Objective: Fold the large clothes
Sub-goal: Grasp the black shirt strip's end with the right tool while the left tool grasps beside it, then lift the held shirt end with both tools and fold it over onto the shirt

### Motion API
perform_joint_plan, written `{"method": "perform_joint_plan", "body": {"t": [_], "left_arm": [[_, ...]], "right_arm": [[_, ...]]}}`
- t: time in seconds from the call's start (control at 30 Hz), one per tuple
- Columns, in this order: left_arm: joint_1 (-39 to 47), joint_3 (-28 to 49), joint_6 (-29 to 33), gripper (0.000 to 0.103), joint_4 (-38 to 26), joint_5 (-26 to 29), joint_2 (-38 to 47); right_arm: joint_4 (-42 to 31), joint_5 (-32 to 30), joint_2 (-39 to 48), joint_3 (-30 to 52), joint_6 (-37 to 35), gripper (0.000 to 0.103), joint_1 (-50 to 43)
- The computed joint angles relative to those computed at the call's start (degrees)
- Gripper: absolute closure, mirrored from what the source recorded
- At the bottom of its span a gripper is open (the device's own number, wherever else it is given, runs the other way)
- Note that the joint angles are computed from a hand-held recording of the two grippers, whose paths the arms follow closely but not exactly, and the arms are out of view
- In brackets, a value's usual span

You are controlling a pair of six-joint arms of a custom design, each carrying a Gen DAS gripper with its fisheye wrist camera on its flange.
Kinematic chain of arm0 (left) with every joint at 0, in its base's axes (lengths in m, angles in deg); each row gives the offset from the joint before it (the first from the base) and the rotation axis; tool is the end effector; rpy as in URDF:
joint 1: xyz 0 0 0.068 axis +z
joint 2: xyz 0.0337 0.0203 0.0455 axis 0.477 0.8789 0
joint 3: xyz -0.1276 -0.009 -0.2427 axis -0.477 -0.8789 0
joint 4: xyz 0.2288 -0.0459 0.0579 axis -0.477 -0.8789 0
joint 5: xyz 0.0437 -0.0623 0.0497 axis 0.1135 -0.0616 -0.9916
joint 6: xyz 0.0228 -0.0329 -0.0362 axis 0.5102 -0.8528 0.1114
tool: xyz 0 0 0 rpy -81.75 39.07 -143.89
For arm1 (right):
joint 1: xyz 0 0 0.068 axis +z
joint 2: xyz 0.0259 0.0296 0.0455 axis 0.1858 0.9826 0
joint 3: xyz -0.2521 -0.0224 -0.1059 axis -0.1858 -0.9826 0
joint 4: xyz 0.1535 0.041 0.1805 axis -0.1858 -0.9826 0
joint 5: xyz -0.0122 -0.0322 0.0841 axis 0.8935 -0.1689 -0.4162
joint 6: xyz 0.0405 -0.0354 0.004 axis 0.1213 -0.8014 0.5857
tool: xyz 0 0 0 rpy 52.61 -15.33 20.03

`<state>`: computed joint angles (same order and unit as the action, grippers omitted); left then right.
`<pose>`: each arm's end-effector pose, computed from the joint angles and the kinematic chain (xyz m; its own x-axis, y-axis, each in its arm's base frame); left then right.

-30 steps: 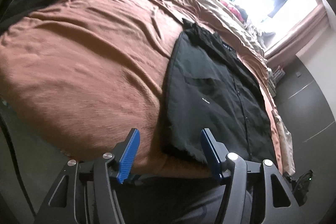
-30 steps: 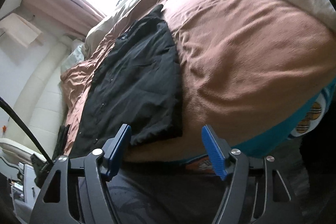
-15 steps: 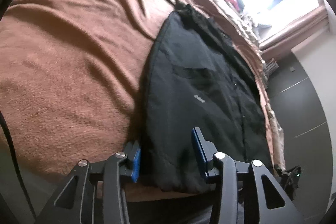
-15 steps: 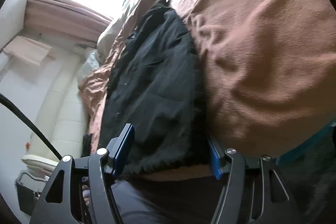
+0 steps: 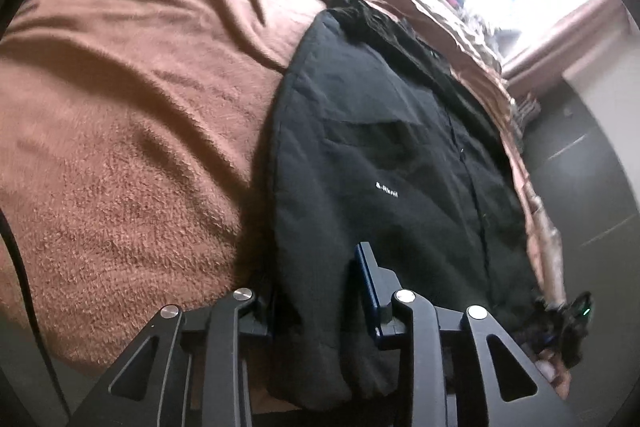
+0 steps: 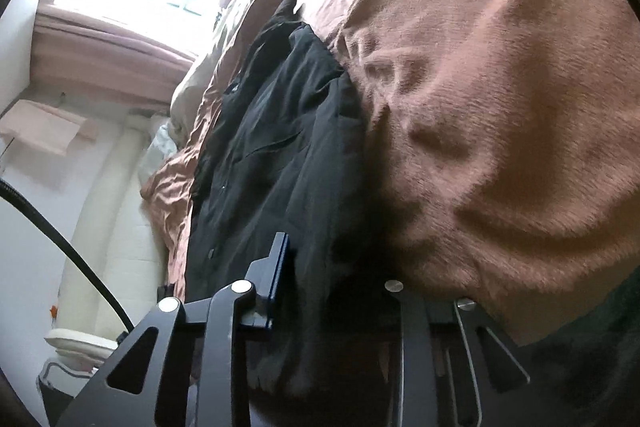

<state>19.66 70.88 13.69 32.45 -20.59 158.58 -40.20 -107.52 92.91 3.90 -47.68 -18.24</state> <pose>0.1688 -0.0323 0.0775 -0.7275 -0.5375 -0.4264 -0.2774 0.7988 -0.5338 0.1463 -0.0466 0.1385 -0.7871 0.4595 -0.4114 -0.0361 0.6315 0.7745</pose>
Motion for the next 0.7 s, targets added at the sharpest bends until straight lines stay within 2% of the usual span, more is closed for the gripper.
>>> {"method": "perform_joint_plan", "body": {"t": [0.1, 0.17, 0.27, 0.37, 0.47, 0.57, 0.67, 0.7], "left_arm": [[2.0, -0.1, -2.2, 0.081, 1.8, 1.8, 1.8], [3.8, -0.1, -2.8, 0.086, 1.7, 3.9, 2.1], [4.4, 1.4, -1.9, 0.093, -3.7, 5.2, -1.1], [4.8, 2.7, -1.3, 0.097, -9.7, 6.3, -5.9], [7.0, 1.1, -2.2, 0.099, -13.8, 9.3, -15.3], [6.5, 2.3, -1.4, 0.100, -24.5, 9.7, -27.2], [5.4, 4.3, -1.2, 0.101, -36.2, 9.2, -39.9], [5.4, 4.9, -1.5, 0.101, -37.4, 9.0, -41.6]], "right_arm": [[2.7, 2.3, -1.0, -0.7, 3.9, 0.084, 2.5], [-0.3, 2.6, -1.3, 0.5, 2.6, 0.085, 2.1], [-4.6, 3.6, -0.9, 3.4, 0.8, 0.089, 2.8], [-8.2, 3.9, -2.1, 5.2, -1.8, 0.098, 2.8], [-12.2, 1.2, -4.7, 5.8, -3.3, 0.102, 0.2], [-19.2, -2.0, -7.4, 6.9, -8.0, 0.103, -3.5], [-30.5, -5.8, -11.8, 10.1, -14.6, 0.103, -7.3], [-36.2, -7.2, -13.2, 12.1, -18.5, 0.103, -9.1]]}}
